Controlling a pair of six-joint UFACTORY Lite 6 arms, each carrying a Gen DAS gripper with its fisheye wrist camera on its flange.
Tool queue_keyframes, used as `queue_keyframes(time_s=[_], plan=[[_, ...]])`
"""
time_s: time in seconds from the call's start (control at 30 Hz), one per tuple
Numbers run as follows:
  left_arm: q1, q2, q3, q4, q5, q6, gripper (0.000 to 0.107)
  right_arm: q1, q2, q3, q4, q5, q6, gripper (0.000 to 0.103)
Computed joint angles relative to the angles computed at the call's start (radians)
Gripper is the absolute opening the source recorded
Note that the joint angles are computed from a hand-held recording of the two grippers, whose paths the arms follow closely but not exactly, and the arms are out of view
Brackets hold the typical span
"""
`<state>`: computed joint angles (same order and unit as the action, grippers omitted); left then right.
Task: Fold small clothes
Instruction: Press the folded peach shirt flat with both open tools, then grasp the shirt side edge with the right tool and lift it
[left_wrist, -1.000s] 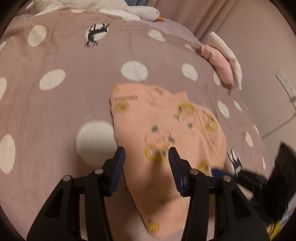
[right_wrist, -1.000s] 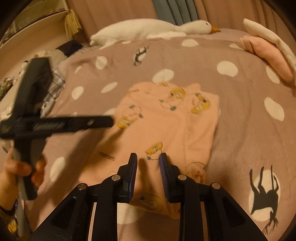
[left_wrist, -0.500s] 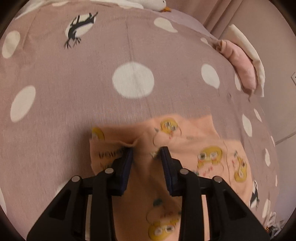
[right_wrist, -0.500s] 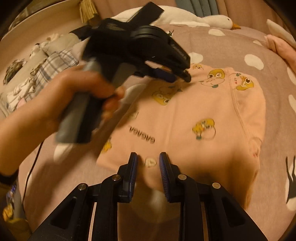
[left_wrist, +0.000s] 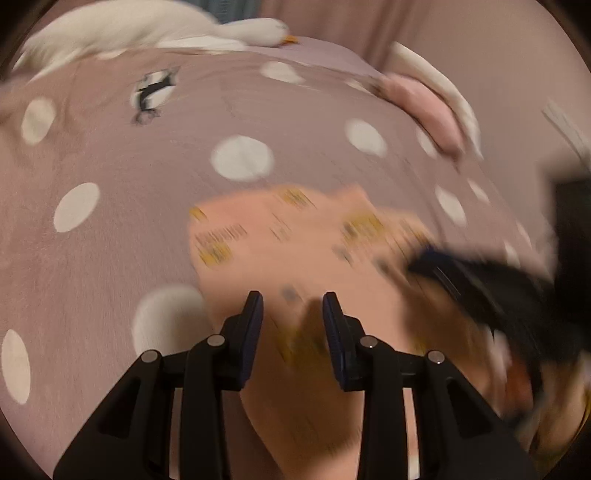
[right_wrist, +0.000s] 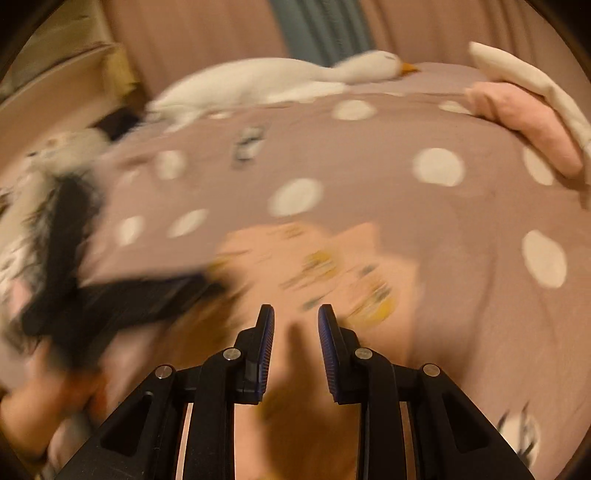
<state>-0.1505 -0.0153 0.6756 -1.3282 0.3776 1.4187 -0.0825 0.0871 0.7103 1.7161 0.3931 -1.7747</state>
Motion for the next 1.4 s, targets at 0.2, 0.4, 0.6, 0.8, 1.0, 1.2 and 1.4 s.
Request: queue_keyframes(time_s=[0.2,0.4,0.6,0.8,1.0,1.2,1.4], plan=[[-0.138,-0.187,-0.232,-0.031,-0.15,0.057,0.032,-0.05,0.143,0.088,-0.087,-0.015,0.15,0.022],[-0.138,-0.288,-0.296,0.14,-0.14,-0.145,0.033,-0.134,-0.121,-0.117,-0.147,0.099,0.155,0.023],[-0.149,-0.396,-0.364,0.303,-0.131,-0.329,0.033,-0.164,-0.321,-0.293,-0.292,0.132,0.175,0.023],[-0.154,-0.471,-0.412,0.471,-0.118,-0.497,0.034,-0.155,-0.299,-0.32,-0.342,0.083,0.181,0.023],[-0.052,-0.53,-0.461,0.496,-0.019,-0.49,0.066,-0.325,-0.417,-0.363,-0.532,0.254,0.294,0.033],[0.285,-0.411,-0.427,0.283,0.279,-0.17,0.069,-0.618,-0.302,-0.322,-0.541,0.499,0.2,0.069],[0.436,-0.094,-0.312,0.148,0.571,-0.036,0.072,-0.676,0.041,-0.182,-0.496,0.612,0.193,0.069]])
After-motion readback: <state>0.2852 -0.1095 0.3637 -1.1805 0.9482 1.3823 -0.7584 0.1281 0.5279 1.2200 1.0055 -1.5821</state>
